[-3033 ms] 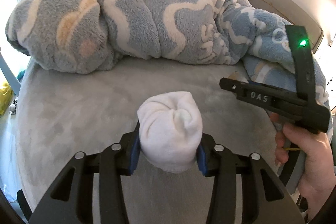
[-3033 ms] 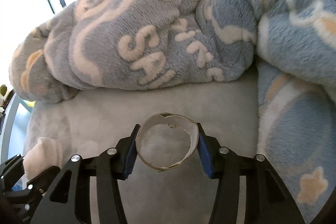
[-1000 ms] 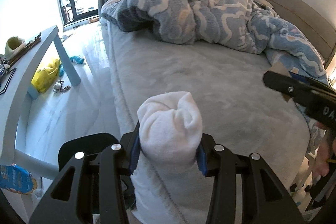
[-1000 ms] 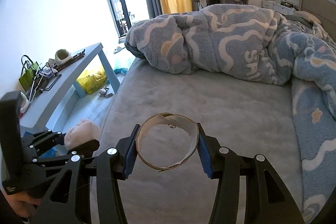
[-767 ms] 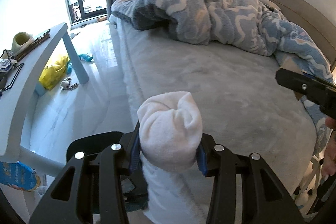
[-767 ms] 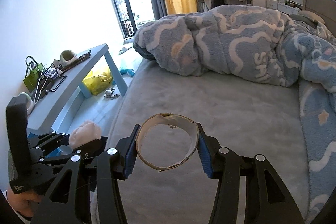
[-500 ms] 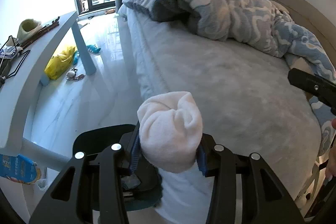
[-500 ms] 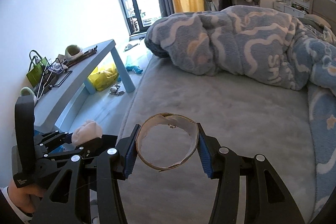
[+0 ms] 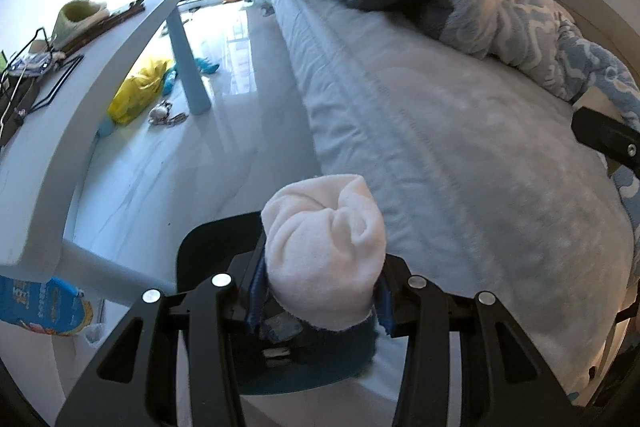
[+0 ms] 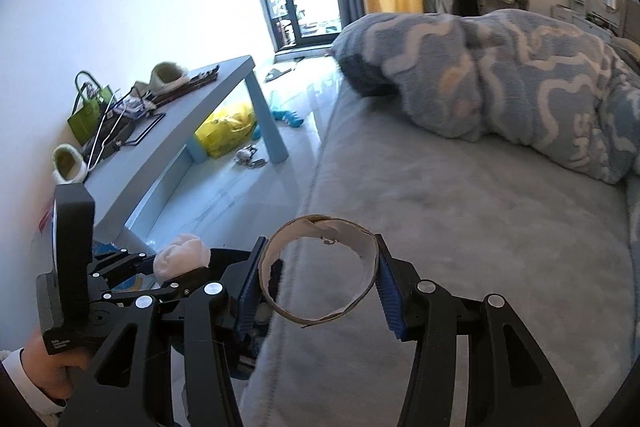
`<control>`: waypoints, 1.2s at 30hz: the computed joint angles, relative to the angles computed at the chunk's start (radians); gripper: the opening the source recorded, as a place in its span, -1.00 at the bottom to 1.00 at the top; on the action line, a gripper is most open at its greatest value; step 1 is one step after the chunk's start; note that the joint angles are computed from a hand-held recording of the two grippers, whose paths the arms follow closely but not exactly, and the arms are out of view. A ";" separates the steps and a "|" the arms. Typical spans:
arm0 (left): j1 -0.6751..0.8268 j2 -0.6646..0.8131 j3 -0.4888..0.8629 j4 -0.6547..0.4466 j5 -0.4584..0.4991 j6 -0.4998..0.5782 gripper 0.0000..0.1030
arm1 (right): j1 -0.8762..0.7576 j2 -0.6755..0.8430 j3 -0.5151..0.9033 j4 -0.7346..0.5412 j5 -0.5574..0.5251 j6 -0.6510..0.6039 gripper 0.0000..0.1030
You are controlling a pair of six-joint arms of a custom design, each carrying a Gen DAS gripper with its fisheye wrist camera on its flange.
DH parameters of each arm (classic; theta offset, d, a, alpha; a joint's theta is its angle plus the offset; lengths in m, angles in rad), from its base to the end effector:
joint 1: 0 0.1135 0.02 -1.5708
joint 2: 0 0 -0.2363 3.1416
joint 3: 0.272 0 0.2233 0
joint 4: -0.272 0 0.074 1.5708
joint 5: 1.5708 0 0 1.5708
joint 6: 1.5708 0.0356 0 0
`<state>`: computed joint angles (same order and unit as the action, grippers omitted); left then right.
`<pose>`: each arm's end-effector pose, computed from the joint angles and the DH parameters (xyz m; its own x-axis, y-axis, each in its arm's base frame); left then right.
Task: Collect trash
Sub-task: 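Open the left tool to drop the white ball into the bin, then open the right tool to drop the small tape roll into the bin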
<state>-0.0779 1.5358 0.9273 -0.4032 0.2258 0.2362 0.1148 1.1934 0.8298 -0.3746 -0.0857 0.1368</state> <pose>0.2787 -0.0298 0.1838 -0.7762 0.2894 -0.5601 0.3866 0.9203 -0.0604 0.2344 0.0301 0.2391 -0.6864 0.0576 -0.7249 -0.0842 0.9839 0.1579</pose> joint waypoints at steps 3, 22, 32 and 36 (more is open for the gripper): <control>0.051 0.048 0.011 0.003 0.007 0.042 -0.09 | 0.070 0.048 0.014 0.030 0.033 0.031 0.00; 0.231 0.229 0.067 -0.050 0.047 0.221 0.25 | 0.320 0.350 0.161 0.127 0.146 0.130 0.00; 0.313 0.193 0.096 -0.049 0.133 0.218 0.51 | 0.342 0.450 0.200 0.142 0.148 0.140 0.00; 0.345 0.177 0.116 -0.059 0.158 0.217 0.53 | 0.346 0.488 0.214 0.145 0.148 0.147 0.00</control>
